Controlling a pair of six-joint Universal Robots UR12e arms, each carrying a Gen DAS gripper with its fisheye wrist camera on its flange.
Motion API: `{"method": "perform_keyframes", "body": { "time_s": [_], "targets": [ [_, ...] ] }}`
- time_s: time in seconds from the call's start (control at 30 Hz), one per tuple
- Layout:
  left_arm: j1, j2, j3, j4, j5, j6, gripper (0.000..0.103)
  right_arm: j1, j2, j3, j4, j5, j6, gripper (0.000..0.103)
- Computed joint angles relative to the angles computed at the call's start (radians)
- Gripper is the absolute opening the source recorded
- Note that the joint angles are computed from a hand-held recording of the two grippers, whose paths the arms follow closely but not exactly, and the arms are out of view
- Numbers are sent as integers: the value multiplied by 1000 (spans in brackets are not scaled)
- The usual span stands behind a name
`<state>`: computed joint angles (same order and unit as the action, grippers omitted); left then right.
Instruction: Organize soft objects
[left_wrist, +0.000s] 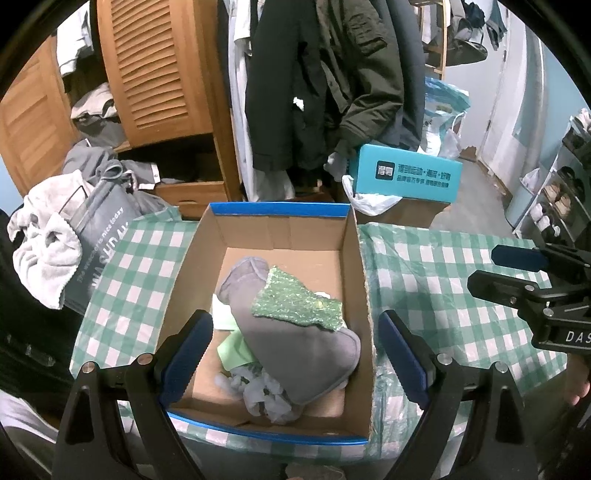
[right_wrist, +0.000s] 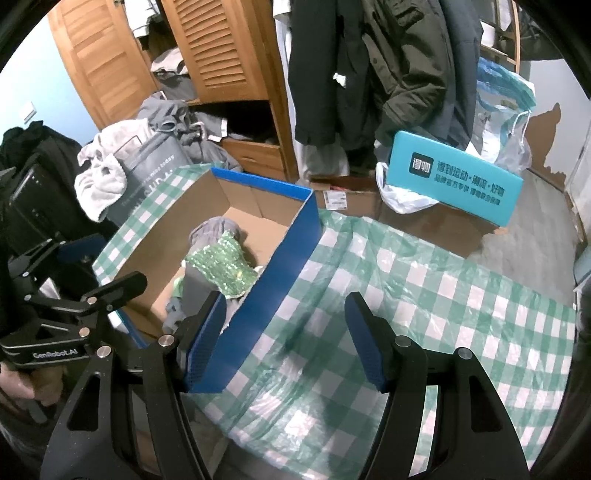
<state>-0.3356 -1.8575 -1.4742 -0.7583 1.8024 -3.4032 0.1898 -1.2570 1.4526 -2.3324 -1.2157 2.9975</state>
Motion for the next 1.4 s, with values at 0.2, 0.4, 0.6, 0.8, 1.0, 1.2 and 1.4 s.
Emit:
{"method": "perform_keyframes", "body": {
  "time_s": [0.2,0.4,0.6,0.8,1.0,1.2,1.4],
  "targets": [
    [2,2,-1,-1,-2,-3,92,1,1,0,-2,1,-2,66],
    [2,4,-2,0,-7,1,92,1,0,1,-3,2,-3,66],
    [3,6,-3,-2,-14,-2,92,2,0,0,-2,-1,-2,66],
    [-2,6,0,-2,-13,0,92,2,0,0,-3,0,-2,66],
    [-2,6,0,-2,-11,-2,92,2,0,0,-2,-1,0,66],
    [-1,6,0,-2,-13,0,92,3,0,0,-2,-2,-2,66],
    [-2,7,-4,-3,-22,3,92,3,0,0,-1,-1,-1,66]
  ]
}}
